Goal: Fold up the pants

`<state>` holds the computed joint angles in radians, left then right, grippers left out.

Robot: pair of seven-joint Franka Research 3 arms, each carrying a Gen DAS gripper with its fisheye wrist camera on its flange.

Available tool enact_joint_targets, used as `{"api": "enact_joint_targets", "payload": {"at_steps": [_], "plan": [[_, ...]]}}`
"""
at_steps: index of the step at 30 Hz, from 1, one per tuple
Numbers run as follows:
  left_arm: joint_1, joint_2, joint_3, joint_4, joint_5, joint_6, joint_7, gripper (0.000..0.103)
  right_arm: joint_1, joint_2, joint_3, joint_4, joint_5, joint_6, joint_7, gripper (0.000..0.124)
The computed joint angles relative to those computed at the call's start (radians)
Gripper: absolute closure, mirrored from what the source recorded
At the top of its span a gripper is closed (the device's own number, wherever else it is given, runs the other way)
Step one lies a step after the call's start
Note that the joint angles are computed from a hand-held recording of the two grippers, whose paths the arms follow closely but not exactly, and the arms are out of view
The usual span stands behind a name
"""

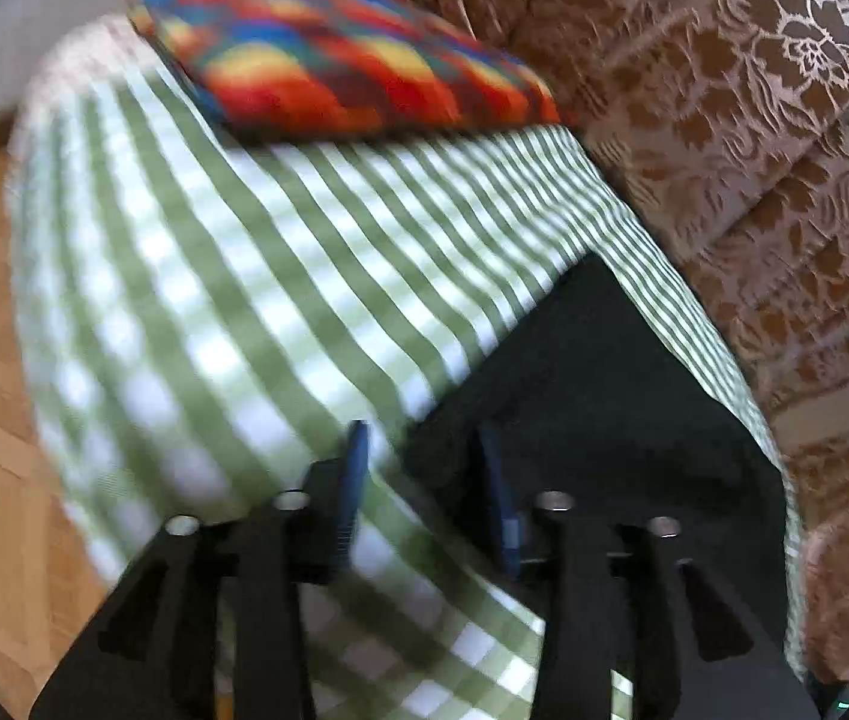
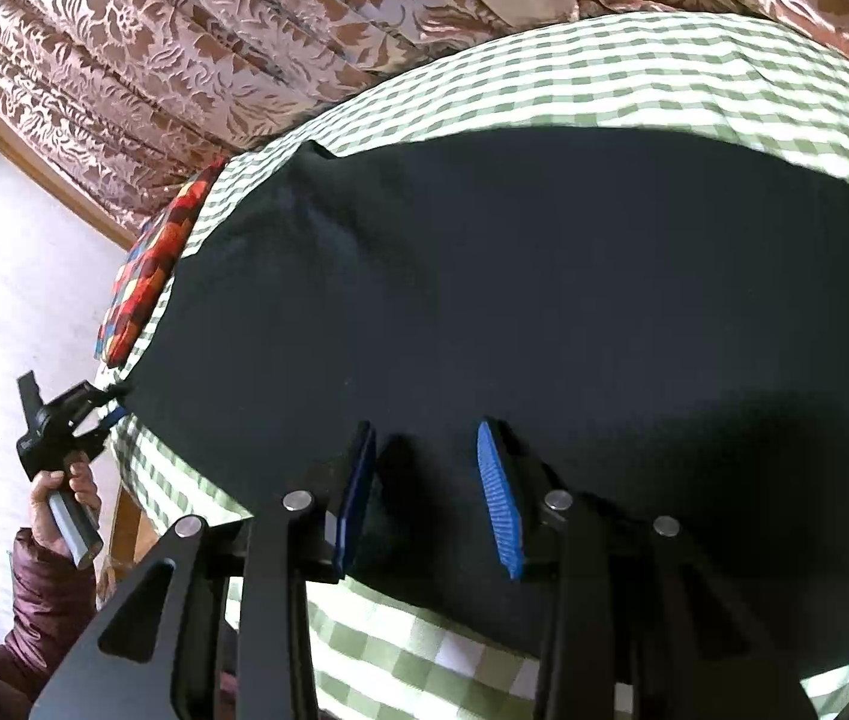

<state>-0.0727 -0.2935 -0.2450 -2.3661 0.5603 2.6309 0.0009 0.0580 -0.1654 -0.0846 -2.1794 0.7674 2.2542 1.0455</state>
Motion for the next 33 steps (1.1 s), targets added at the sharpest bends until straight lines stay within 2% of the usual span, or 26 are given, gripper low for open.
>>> {"api": "enact_joint_targets", "payload": {"at_steps": [1,2,3,4,5,7,8,13,15,17,18,20,21,23,24,26,28,31,33], "plan": [[0.017,-0.022,-0.032,0.016,0.055,-0.065,-0.032,0.061,0.001,0.003,-0.007,0.019,0.022,-0.021,-0.013,0.082],[0.02,-0.041,-0.046,0.017,0.092,-0.079,-0.05,0.061,0.003,0.005,-0.011,0.036,0.046,-0.033,-0.03,0.082],[0.022,-0.057,-0.048,0.009,0.133,-0.037,-0.059,0.061,0.005,0.02,-0.012,0.073,0.064,-0.045,-0.047,0.081],[0.024,-0.061,-0.042,-0.001,0.172,0.045,-0.058,0.059,0.007,0.041,-0.012,0.107,0.08,-0.056,-0.056,0.08],[0.023,-0.055,-0.041,0.002,0.19,0.095,-0.048,0.05,0.007,0.07,-0.01,0.147,0.097,-0.068,-0.062,0.08],[0.007,-0.004,-0.044,0.037,0.211,0.179,0.017,0.048,0.008,0.131,0.005,0.226,0.104,-0.079,-0.058,0.08],[-0.007,0.026,-0.039,0.053,0.208,0.219,0.065,0.047,0.01,0.183,0.016,0.288,0.106,-0.084,-0.05,0.08],[-0.095,0.2,-0.018,0.181,0.093,0.302,0.324,0.047,0.006,0.403,0.078,0.563,0.076,-0.115,0.049,0.08],[-0.118,0.258,-0.017,0.235,0.064,0.292,0.39,0.047,0.01,0.502,0.101,0.691,0.027,-0.136,0.105,0.077],[-0.145,0.3,-0.011,0.263,-0.019,0.307,0.494,0.048,0.015,0.607,0.119,0.824,-0.036,-0.186,0.176,0.073],[-0.154,0.308,-0.007,0.269,-0.028,0.302,0.514,0.047,0.011,0.647,0.13,0.878,-0.058,-0.215,0.194,0.073],[-0.168,0.335,-0.003,0.294,-0.051,0.276,0.562,0.048,0.005,0.73,0.151,0.989,-0.099,-0.294,0.229,0.103],[-0.172,0.344,-0.001,0.298,-0.079,0.277,0.589,0.048,0.011,0.754,0.16,1.021,-0.124,-0.308,0.23,0.114],[-0.184,0.373,0.005,0.335,-0.103,0.222,0.607,0.047,0.033,0.759,0.159,1.026,-0.173,-0.253,0.221,0.116],[-0.193,0.391,0.012,0.369,-0.094,0.15,0.591,0.047,0.037,0.769,0.158,1.035,-0.187,-0.229,0.232,0.117],[-0.195,0.437,0.011,0.423,-0.153,0.072,0.617,0.048,0.058,0.81,0.136,1.07,-0.249,-0.192,0.285,0.118],[-0.214,0.466,0.026,0.461,-0.121,0.041,0.59,0.047,0.06,0.848,0.141,1.093,-0.286,-0.193,0.315,0.117],[-0.245,0.48,0.035,0.498,-0.062,-0.022,0.569,0.043,0.048,0.824,0.161,1.04,-0.274,-0.138,0.306,0.115],[-0.241,0.472,0.029,0.499,-0.086,-0.023,0.584,0.043,0.036,0.79,0.17,0.995,-0.263,-0.114,0.282,0.102]]}}
